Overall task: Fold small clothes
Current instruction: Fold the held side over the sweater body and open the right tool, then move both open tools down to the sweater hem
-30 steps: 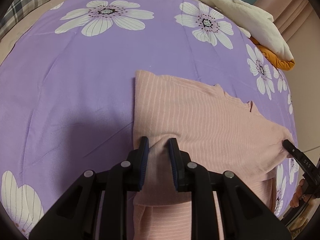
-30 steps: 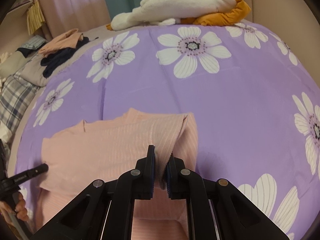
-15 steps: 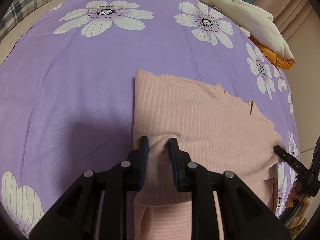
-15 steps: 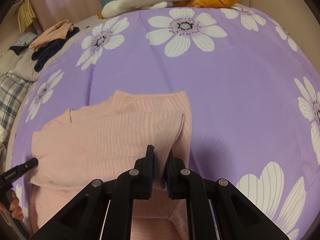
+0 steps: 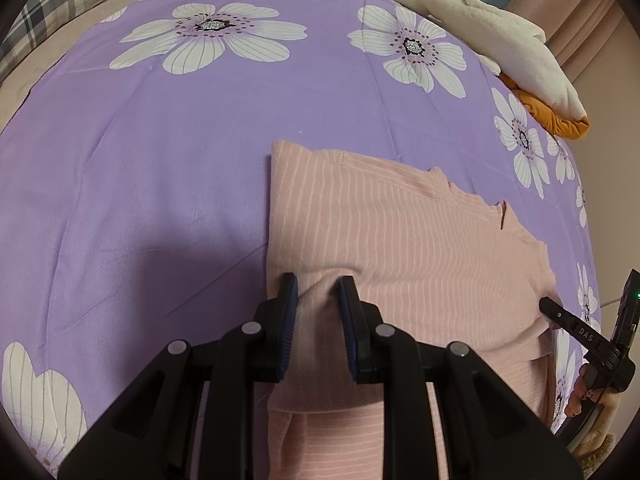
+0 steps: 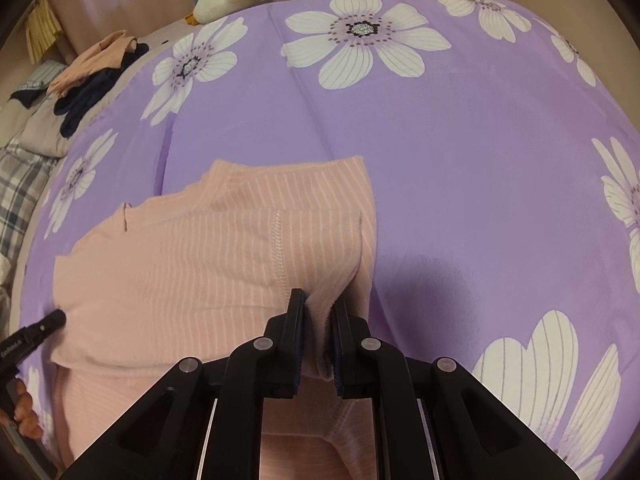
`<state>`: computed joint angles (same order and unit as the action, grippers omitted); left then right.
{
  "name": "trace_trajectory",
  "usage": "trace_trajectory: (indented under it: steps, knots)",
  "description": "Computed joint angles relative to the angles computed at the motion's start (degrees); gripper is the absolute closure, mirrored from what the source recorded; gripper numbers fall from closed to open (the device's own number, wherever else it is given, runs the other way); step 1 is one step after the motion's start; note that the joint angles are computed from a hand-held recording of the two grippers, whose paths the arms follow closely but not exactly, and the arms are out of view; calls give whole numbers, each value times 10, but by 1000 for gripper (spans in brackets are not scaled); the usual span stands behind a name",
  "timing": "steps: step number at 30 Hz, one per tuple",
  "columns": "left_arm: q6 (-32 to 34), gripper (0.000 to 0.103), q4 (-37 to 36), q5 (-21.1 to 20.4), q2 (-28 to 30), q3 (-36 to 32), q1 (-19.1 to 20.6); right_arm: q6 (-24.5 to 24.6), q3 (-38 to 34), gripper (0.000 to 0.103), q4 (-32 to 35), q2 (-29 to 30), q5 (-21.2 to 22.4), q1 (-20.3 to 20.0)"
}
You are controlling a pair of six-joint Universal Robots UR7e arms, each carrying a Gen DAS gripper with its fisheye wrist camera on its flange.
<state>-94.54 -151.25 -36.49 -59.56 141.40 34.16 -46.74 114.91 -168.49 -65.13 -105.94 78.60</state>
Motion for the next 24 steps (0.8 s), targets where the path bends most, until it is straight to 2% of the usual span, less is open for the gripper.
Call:
trace_trajectory:
  steps: [8,13,14,15,17,19,24]
  knots:
    - [-16,82,6,-2,-5,-1,-1,0,-2,93,1,1,-2,-1]
    - [-62,82,72,-3,-33,-9,-30,1,3,93,0,-9,-10,4]
    - [-62,81,72,1,-34,-8,-39,-5,8,89,-10,-11,-13,7]
    - [-63,79,76,5,-36,-9,-49,-18,15,79,-28,-16,-15,11]
    - [-60,60,81,13,-33,-14,-66,-35,29,67,-65,-24,-12,15]
    - [-39,54,64,20,-18,-21,-77,-52,46,65,-91,-40,11,16]
    - [42,55,-10,-2,38,-46,-58,-55,51,56,-25,-65,63,10]
